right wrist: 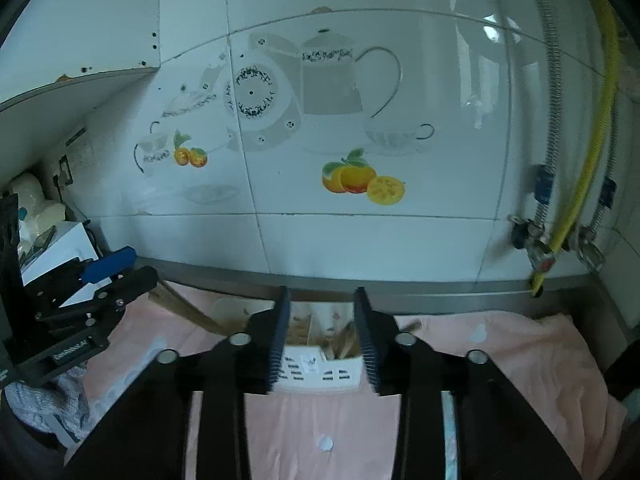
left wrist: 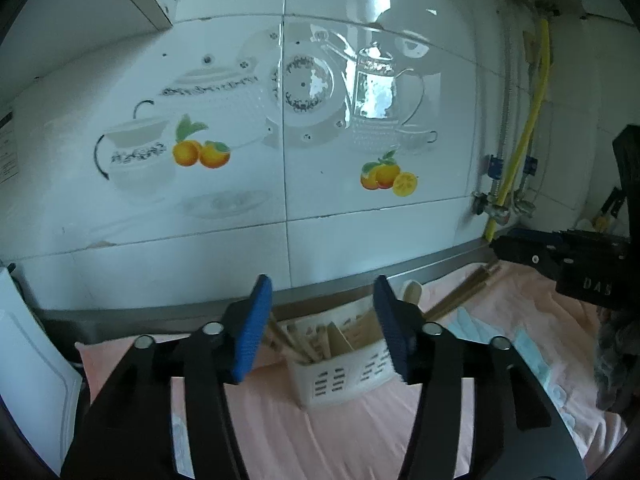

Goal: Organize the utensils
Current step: 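Open both tools and pull them back from the caddy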

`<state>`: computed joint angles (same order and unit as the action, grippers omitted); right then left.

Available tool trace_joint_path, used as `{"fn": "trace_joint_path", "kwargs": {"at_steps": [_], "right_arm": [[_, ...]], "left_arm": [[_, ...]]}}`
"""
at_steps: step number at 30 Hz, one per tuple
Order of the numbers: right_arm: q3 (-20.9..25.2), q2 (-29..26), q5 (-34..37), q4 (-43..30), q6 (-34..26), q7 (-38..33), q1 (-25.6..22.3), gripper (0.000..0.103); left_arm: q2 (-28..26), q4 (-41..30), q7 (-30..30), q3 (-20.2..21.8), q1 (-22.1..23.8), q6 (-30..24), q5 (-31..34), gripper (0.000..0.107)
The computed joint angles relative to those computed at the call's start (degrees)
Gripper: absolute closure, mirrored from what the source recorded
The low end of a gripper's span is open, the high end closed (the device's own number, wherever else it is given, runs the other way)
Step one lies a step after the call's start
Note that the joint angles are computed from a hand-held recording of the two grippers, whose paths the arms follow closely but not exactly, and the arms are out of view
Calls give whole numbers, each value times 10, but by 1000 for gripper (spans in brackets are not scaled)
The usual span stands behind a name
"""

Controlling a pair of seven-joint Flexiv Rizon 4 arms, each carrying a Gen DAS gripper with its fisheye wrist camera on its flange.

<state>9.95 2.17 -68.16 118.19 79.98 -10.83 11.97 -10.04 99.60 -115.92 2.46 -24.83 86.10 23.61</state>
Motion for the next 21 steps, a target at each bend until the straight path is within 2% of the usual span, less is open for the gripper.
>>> {"fn": "trace_joint_path", "kwargs": {"at_steps": [4,8,10,12,13,15,21], "right_arm": [[6,29,-69,31,5,67,-16,52],[16,57,-126,60,-4,127,-27,36],[20,71,-151,75,-9,155,-31,32],[26,83,-163,92,-24,171,-29,21],[27,87,-170,98,-28,180,-28,20],[29,95,-179,112,-37,194,-24,13],[34,116,-187,155,-56,233,-13,8]], "left_arm": [[30,32,-45,13,-12,6,45,39],[59,65,-85,0,0,11,86,24],[72,72,-132,-4,2,2,133,17],[88,82,-182,-11,8,-6,182,13],[94,88,-199,-16,12,-9,197,9],[106,100,-235,-29,22,-19,229,9],[134,134,-306,-75,58,-49,290,9]]}}
